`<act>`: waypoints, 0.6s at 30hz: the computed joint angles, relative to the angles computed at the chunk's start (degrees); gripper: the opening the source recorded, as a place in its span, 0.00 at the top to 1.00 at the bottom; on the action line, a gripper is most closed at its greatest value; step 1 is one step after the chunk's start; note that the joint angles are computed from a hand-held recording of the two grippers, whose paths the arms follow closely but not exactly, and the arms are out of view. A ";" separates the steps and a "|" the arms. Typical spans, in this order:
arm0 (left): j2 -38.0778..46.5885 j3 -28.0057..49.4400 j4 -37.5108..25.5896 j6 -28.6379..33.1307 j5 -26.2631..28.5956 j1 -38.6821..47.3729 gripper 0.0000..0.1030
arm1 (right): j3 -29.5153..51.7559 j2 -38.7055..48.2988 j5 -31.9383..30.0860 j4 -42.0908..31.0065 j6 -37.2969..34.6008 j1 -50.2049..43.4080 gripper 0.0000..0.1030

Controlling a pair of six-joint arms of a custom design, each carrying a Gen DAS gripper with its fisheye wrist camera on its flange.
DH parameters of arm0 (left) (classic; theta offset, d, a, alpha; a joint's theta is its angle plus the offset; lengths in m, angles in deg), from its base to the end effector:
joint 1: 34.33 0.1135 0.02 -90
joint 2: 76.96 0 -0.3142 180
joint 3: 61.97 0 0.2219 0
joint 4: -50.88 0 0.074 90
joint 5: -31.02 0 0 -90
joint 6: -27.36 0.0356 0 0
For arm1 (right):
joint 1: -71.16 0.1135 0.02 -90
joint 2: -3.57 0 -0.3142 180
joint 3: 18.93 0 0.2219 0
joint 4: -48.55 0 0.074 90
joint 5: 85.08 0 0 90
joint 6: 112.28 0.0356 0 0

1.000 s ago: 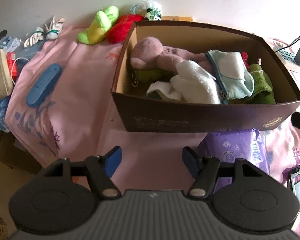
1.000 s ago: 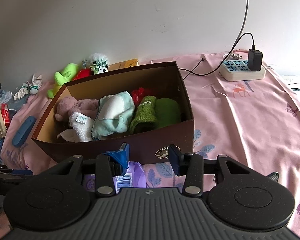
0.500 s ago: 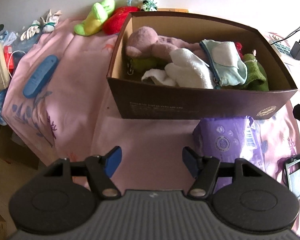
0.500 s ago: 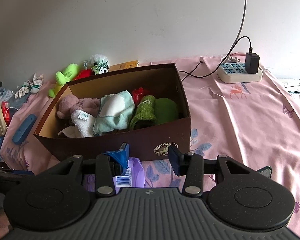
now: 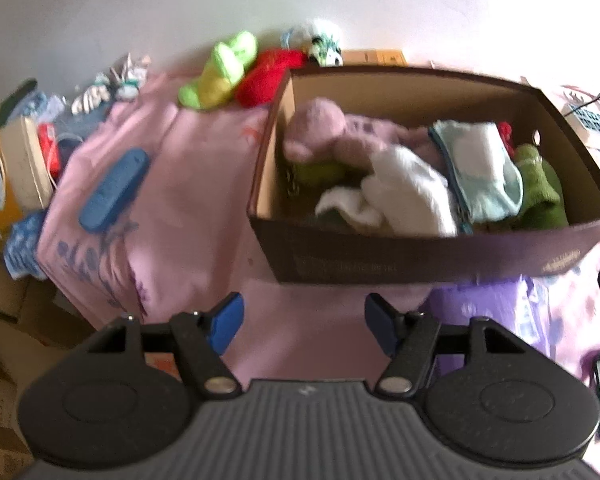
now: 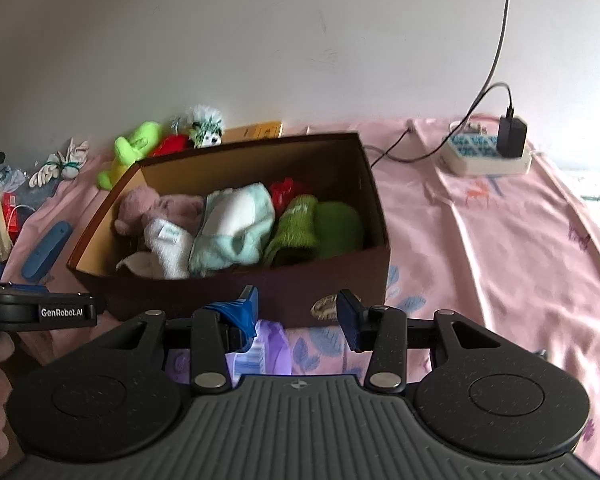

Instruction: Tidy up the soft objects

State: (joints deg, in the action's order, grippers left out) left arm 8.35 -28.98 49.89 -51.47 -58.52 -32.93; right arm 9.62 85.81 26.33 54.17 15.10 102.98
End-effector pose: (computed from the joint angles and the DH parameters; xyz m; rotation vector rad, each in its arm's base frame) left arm 0.1954 0.0045 0.1631 0.2165 2.4937 0.0809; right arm 0.1603 0.0842 0.1663 0.2821 2.3234 0.1447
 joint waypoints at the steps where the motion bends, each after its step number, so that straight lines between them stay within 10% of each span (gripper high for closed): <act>1: -0.30 0.20 0.47 -0.38 -0.99 -0.97 0.35 | 0.32 0.05 0.21 -0.12 -0.43 -0.27 0.74; 18: 1.46 1.62 1.02 -3.27 -4.33 -6.94 0.35 | -0.41 1.61 -0.26 1.01 2.80 -0.34 0.73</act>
State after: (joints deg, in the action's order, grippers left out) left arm 9.81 -27.36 50.91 -54.75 -62.86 -39.87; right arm 9.20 87.42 26.07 55.18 17.91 102.64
